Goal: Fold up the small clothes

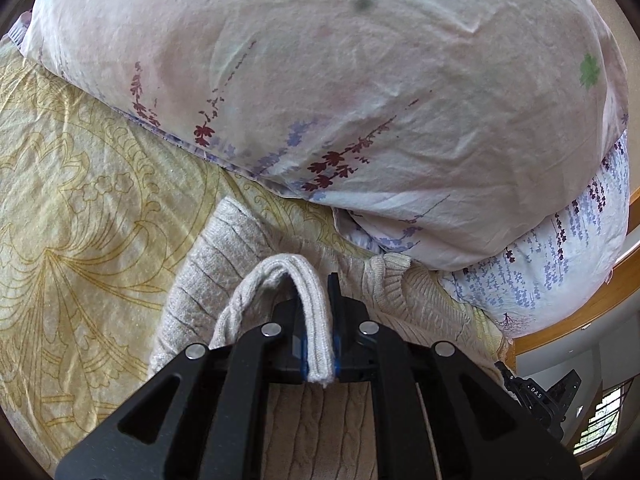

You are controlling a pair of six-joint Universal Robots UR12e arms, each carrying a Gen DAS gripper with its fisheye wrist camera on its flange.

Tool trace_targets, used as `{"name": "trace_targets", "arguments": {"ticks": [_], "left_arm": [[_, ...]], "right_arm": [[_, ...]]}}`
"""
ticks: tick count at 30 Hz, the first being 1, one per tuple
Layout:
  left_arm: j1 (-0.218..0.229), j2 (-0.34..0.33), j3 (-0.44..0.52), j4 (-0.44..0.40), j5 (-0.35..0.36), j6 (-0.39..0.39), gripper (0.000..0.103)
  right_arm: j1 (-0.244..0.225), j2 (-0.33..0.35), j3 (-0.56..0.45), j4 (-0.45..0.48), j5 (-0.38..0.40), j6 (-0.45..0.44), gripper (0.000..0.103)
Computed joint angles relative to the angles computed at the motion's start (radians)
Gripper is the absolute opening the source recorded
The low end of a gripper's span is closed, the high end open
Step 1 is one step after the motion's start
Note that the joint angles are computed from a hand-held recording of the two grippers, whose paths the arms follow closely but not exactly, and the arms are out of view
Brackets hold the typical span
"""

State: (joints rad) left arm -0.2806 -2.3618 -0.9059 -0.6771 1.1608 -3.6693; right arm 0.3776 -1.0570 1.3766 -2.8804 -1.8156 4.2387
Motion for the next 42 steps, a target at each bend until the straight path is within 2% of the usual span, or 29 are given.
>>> {"name": "trace_targets", "arguments": {"ticks": [1,3,5,8,12,17,18,20,22,23,24,26,28,31,33,35,37,39,41,42], "left_arm": [[0.0,0.0,0.0,0.001,-0.005,-0.004,0.011],[0.003,-0.001,-0.002,0.015,-0.024,-0.016,0.021],[0.005,0.001,-0.011,0.055,-0.047,-0.029,0.045],[0.002,0.008,-0.016,0.073,-0.042,-0.013,0.06],[-0.006,0.018,-0.023,0.063,-0.009,0.038,0.065],[0.012,0.045,-0.074,0.09,-0.03,0.038,0.065],[0.014,0.056,-0.09,0.096,-0.027,0.046,0.065],[0.015,0.084,-0.127,0.105,0.017,0.08,0.066],[0.017,0.11,-0.169,0.127,0.048,0.124,0.066],[0.019,0.118,-0.183,0.13,0.045,0.146,0.066],[0.019,0.124,-0.193,0.127,0.045,0.165,0.066],[0.02,0.128,-0.202,0.11,0.039,0.207,0.064],[0.015,0.125,-0.199,0.089,0.042,0.258,0.059],[0.012,0.119,-0.201,0.085,0.035,0.302,0.054],[0.011,0.115,-0.197,0.081,0.035,0.316,0.053],[0.013,0.113,-0.195,0.082,0.025,0.33,0.052],[0.017,0.11,-0.192,0.081,0.007,0.321,0.052],[0.019,0.109,-0.192,0.078,-0.003,0.32,0.052],[0.019,0.11,-0.193,0.078,-0.005,0.322,0.052],[0.019,0.111,-0.193,0.075,-0.004,0.33,0.052]], "right_arm": [[-0.003,0.0,0.001,-0.006,0.011,0.008,0.009],[-0.007,-0.001,0.006,-0.03,0.034,0.021,0.02],[-0.007,0.0,0.006,-0.047,0.038,0.015,0.045],[-0.001,-0.002,0.004,-0.057,0.021,-0.003,0.06],[-0.002,-0.007,0.007,-0.053,0.027,0.006,0.062],[0.005,-0.024,0.025,-0.025,-0.001,0.004,0.061],[0.012,-0.031,0.024,0.007,-0.036,0.006,0.061],[0.042,-0.044,0.018,0.068,-0.182,-0.014,0.061],[0.065,-0.05,0.024,0.05,-0.295,-0.087,0.061],[0.071,-0.055,0.028,0.052,-0.322,-0.113,0.061],[0.072,-0.061,0.032,0.064,-0.322,-0.128,0.061],[0.057,-0.075,0.037,0.103,-0.249,-0.161,0.06],[0.043,-0.084,0.032,0.17,-0.193,-0.181,0.055],[0.03,-0.08,0.005,0.273,-0.157,-0.219,0.047],[0.026,-0.071,-0.013,0.308,-0.147,-0.246,0.046],[0.027,-0.055,-0.044,0.324,-0.145,-0.307,0.046],[0.03,-0.024,-0.098,0.323,-0.122,-0.411,0.046],[0.043,0.021,-0.186,0.378,-0.142,-0.528,0.046],[0.056,0.072,-0.285,0.47,-0.229,-0.613,0.046],[0.056,0.09,-0.321,0.51,-0.26,-0.626,0.047]]}}
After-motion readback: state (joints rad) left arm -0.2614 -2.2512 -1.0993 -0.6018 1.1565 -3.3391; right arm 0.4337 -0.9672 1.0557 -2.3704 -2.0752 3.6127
